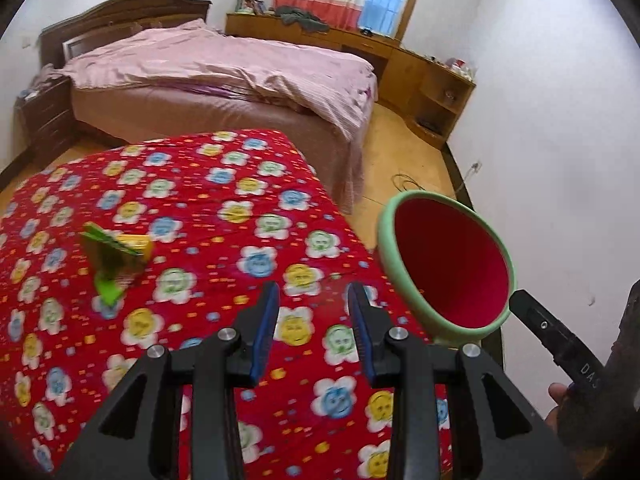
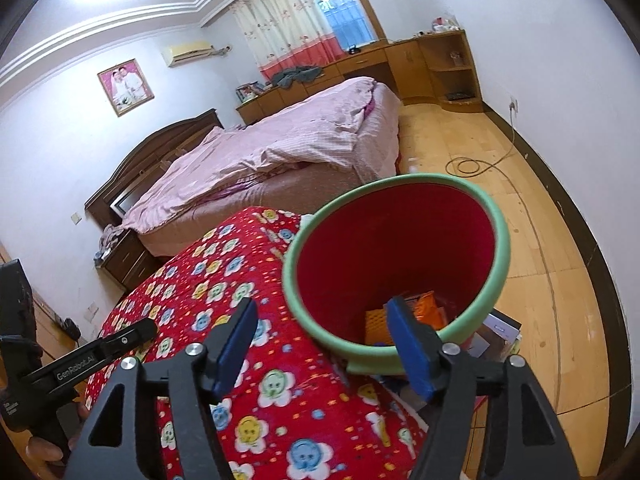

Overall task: Collect trash
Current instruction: 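Move both open tools back toward the items on the bedspread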

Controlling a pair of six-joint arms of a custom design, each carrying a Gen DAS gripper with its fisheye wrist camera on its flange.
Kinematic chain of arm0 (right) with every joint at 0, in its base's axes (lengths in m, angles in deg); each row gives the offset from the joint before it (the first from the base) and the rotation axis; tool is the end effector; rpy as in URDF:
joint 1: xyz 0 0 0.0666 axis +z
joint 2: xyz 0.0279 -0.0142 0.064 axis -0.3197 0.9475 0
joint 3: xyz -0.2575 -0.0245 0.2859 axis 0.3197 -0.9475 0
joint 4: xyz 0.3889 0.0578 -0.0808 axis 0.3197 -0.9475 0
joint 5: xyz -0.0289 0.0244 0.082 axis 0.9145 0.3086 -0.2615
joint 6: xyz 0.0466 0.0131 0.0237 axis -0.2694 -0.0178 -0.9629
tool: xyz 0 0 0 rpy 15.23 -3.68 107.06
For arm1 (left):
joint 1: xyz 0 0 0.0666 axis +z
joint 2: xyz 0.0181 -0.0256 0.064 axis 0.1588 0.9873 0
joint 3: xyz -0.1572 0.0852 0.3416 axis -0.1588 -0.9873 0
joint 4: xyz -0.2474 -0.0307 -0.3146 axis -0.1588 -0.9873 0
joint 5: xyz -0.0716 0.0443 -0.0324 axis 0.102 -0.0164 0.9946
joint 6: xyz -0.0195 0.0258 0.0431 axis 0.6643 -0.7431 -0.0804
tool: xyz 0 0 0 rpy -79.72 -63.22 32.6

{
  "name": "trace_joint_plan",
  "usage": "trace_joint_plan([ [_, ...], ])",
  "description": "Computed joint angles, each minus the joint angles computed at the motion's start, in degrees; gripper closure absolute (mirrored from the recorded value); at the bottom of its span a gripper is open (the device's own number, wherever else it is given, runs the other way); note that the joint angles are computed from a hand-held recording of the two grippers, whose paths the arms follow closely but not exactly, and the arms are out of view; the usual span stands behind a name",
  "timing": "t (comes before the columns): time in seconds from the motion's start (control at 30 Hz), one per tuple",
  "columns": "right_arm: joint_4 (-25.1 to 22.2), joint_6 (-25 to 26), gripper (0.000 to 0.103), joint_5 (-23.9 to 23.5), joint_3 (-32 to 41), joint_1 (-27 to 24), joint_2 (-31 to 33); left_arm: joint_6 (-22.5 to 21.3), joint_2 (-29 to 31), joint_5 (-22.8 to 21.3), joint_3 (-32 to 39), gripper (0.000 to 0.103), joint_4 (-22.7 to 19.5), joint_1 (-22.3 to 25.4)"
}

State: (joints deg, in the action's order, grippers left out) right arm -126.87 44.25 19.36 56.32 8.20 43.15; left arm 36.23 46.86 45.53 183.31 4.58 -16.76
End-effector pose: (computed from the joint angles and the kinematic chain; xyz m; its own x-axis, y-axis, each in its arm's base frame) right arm 0.4633 0.2182 0.4539 -0.4936 0.4803 -0.7250 0.2988 0.8766 0.3773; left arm 0.5588 -0.2764 0.4731 -0.7362 0.0986 -0.6696 0.3443 0.9063 -0.2451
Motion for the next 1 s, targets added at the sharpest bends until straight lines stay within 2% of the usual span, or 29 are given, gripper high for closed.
trace_joint_plan([
  [0.4, -1.85, 3.51, 0.026, -1.13, 8.73, 4.74, 5.98, 1.33, -7.20, -2.85, -7.48, 0.068, 0.92, 6.06],
  [0.7, -4.93, 7.19, 0.025, -6.91, 18.51, 7.24, 13.56, 2.63, -11.14, -6.16, -13.00, 0.067, 2.26, 11.84],
  [1.0, -8.89, 9.46, 0.023, -9.96, 29.76, 9.16, 22.66, 4.40, -12.21, -8.32, -17.19, 0.067, 3.32, 16.96],
])
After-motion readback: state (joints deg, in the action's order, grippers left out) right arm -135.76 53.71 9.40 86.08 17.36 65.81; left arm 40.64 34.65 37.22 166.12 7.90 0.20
